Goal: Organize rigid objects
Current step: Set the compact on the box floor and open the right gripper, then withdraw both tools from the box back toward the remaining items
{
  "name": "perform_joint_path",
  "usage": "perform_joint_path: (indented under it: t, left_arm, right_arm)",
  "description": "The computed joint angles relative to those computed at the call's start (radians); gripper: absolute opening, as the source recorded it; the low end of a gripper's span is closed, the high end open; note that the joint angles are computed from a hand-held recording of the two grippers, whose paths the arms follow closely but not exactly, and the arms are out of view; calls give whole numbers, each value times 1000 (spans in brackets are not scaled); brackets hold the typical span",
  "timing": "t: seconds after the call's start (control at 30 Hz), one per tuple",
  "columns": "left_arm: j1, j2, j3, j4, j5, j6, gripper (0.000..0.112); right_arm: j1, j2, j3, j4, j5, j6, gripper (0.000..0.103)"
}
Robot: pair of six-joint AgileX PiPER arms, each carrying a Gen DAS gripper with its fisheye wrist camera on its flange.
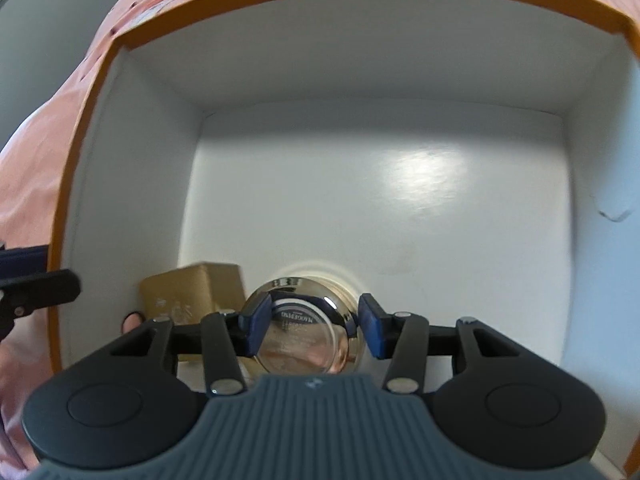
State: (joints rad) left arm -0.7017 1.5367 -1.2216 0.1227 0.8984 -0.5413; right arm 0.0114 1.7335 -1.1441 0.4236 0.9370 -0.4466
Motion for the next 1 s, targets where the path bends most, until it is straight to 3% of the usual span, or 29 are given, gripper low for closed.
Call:
perform_joint_path:
  t: [0.33, 0.53, 0.7, 0.8, 1.0]
  left_arm:
    - [-3, 5, -8, 1, 12, 3, 23]
    - [-30, 3, -14, 47, 41, -40, 23]
    - [-76, -34, -3, 109, 63, -115, 24]
    - [-126, -75, 22, 146, 61, -179, 24]
    - [-254, -126, 31, 227, 104, -308, 24]
  right_arm:
    - [6, 9, 6, 16, 16, -8, 48]
    - [38, -31, 47, -11, -28, 10, 49]
    - [40, -134, 100, -39, -54, 12, 50]
    - [39, -226, 145, -52, -75, 0, 57]
    - [0, -402, 215, -17, -55, -56, 57]
